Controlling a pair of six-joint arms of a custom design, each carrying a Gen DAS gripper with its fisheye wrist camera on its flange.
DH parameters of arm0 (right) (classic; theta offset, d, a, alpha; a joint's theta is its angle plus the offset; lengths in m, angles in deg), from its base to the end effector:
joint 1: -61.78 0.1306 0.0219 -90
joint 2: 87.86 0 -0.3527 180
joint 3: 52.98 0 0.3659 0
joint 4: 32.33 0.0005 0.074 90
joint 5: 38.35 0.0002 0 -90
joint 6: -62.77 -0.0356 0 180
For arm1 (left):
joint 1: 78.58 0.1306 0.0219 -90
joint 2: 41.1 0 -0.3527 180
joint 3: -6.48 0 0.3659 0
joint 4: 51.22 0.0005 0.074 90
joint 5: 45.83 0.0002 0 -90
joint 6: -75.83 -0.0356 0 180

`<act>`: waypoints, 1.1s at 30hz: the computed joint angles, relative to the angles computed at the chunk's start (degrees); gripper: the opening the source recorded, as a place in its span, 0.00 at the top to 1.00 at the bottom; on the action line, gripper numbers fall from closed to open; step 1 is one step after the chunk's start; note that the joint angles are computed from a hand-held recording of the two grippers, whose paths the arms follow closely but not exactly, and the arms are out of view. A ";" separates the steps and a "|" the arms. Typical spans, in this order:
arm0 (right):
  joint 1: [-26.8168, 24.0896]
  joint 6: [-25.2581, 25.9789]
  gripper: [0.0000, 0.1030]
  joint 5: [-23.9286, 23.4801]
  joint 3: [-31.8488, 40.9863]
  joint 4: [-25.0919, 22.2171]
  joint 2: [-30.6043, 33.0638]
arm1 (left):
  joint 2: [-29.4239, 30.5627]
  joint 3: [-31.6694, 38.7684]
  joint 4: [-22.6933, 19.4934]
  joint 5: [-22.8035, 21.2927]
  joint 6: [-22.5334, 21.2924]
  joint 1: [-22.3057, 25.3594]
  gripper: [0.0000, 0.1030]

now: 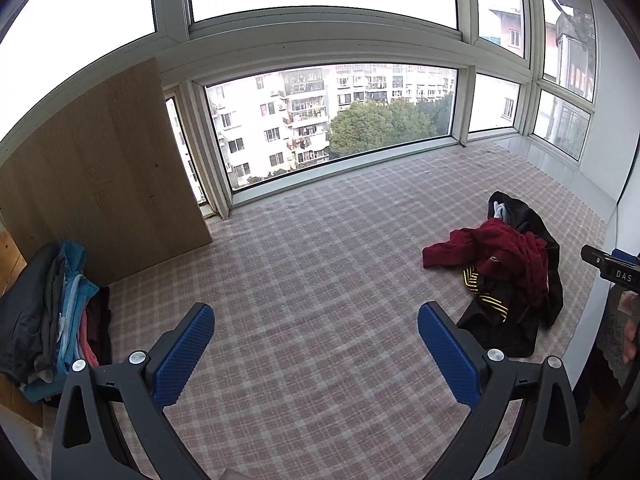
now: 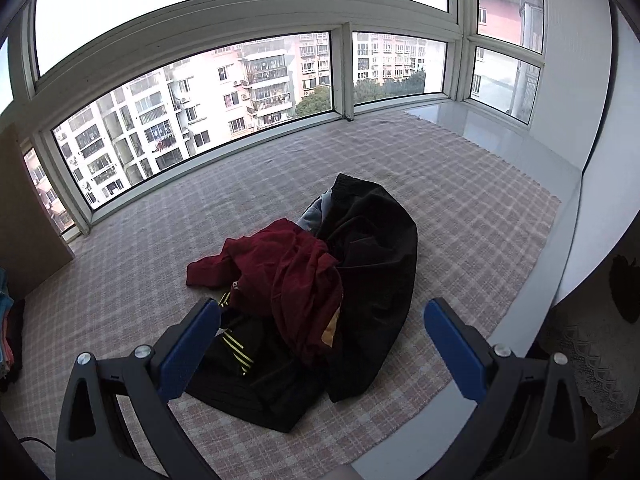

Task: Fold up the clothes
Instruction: 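Move both tools toward the black and red clothing pile, then grasp the black pants with the right gripper and lift them up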

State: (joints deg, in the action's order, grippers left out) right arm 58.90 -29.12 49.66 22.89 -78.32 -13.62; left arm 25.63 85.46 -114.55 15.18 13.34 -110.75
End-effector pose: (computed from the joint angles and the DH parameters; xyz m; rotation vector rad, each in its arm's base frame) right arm 0.3696 -0.0179 0.4037 0.0804 2.3433 0.0322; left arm 0.2680 -0.1488 0.4503 -0.1170 2.3190 0.1120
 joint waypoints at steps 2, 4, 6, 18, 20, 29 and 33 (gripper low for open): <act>-2.65 3.28 0.00 -0.20 3.25 1.86 5.10 | 2.75 2.18 0.34 0.66 1.26 -0.02 0.01; -4.62 6.08 0.00 0.63 7.85 2.62 11.59 | 5.15 4.23 0.03 -0.42 2.59 -0.43 0.01; -6.09 7.90 0.00 0.37 13.56 1.05 18.53 | 7.03 5.82 -0.50 -1.57 3.68 -0.85 0.01; -5.46 10.03 0.00 1.82 52.75 -16.29 53.63 | 14.02 9.49 -2.85 0.67 6.13 2.78 0.01; -5.17 11.00 0.00 0.15 59.49 -20.31 58.25 | 14.80 9.29 -3.19 1.80 6.49 3.76 0.01; -2.87 19.54 0.78 -2.63 74.34 -35.65 68.28 | 17.28 8.64 -3.25 5.18 7.25 6.92 0.01; -2.64 19.93 0.91 -2.72 66.50 -30.90 62.35 | 17.90 8.20 -3.24 5.55 6.97 6.79 0.01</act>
State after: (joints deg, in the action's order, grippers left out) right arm 56.26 -9.19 46.94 89.38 -109.22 48.73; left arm 43.54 93.66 -117.79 20.73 20.30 -103.96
